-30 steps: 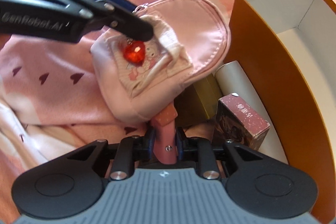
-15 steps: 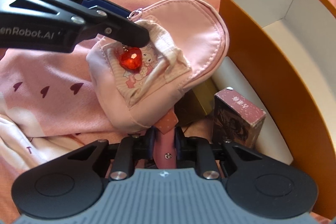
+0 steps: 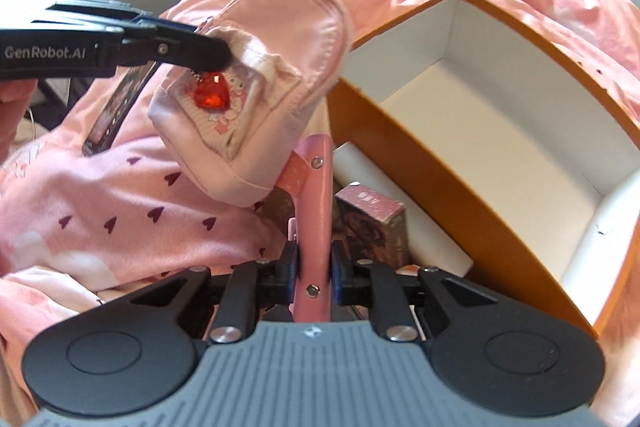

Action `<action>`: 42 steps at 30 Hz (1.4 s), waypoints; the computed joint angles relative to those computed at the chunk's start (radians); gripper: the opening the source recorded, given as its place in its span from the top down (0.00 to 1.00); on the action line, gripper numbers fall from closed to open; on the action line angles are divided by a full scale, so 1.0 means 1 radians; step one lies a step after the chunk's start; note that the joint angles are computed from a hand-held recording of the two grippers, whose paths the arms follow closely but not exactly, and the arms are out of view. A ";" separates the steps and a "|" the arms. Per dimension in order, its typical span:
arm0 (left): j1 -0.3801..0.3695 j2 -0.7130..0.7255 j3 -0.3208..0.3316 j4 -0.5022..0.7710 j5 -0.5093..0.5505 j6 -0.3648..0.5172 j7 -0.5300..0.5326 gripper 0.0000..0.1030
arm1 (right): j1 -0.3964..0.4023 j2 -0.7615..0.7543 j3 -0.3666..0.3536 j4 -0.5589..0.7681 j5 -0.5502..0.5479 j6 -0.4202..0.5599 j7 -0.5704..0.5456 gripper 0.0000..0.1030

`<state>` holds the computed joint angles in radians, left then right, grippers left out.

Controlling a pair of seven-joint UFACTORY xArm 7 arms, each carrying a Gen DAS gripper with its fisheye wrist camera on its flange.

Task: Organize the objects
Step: 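Carry the pouch and wallet into the shoebox with both grippers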

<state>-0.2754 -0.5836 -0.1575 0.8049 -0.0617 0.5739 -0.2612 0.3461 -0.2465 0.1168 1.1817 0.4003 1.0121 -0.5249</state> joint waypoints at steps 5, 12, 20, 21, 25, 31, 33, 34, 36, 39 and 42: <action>0.021 0.024 -0.015 0.031 0.028 -0.021 -0.015 0.81 | -0.022 -0.049 0.018 -0.038 0.047 -0.057 0.076 0.83; 0.043 0.089 -0.026 0.086 0.072 -0.039 -0.029 0.81 | 0.001 -0.066 -0.022 -0.043 0.051 -0.168 0.183 0.83; 0.039 0.196 -0.013 0.157 0.075 -0.062 -0.029 0.81 | -0.021 0.029 -0.006 0.004 -0.002 -0.319 0.363 0.83; 0.039 0.210 -0.011 0.166 0.074 -0.064 -0.032 0.81 | -0.022 0.046 -0.003 0.011 -0.013 -0.331 0.386 0.83; 0.033 0.273 0.007 0.211 0.049 -0.071 -0.029 0.81 | -0.026 0.136 0.003 0.052 -0.033 -0.354 0.472 0.83; 0.038 0.360 0.023 0.279 0.027 -0.083 -0.035 0.81 | -0.042 0.274 0.004 0.138 0.058 -0.298 0.518 0.83; 0.039 0.383 0.026 0.299 0.025 -0.080 -0.033 0.81 | -0.052 0.319 0.009 0.166 0.124 -0.271 0.516 0.83; 0.040 0.394 0.027 0.306 0.025 -0.079 -0.031 0.81 | -0.056 0.337 0.015 0.174 0.148 -0.264 0.516 0.83; 0.037 0.410 0.031 0.316 0.014 -0.078 -0.019 0.81 | -0.064 0.376 0.027 0.194 0.193 -0.254 0.521 0.83; 0.041 0.429 0.030 0.323 0.021 -0.083 -0.020 0.81 | -0.077 0.432 0.047 0.229 0.259 -0.226 0.513 0.83; 0.039 0.444 0.039 0.328 -0.003 -0.091 -0.004 0.81 | -0.105 0.484 0.081 0.266 0.256 -0.188 0.536 0.83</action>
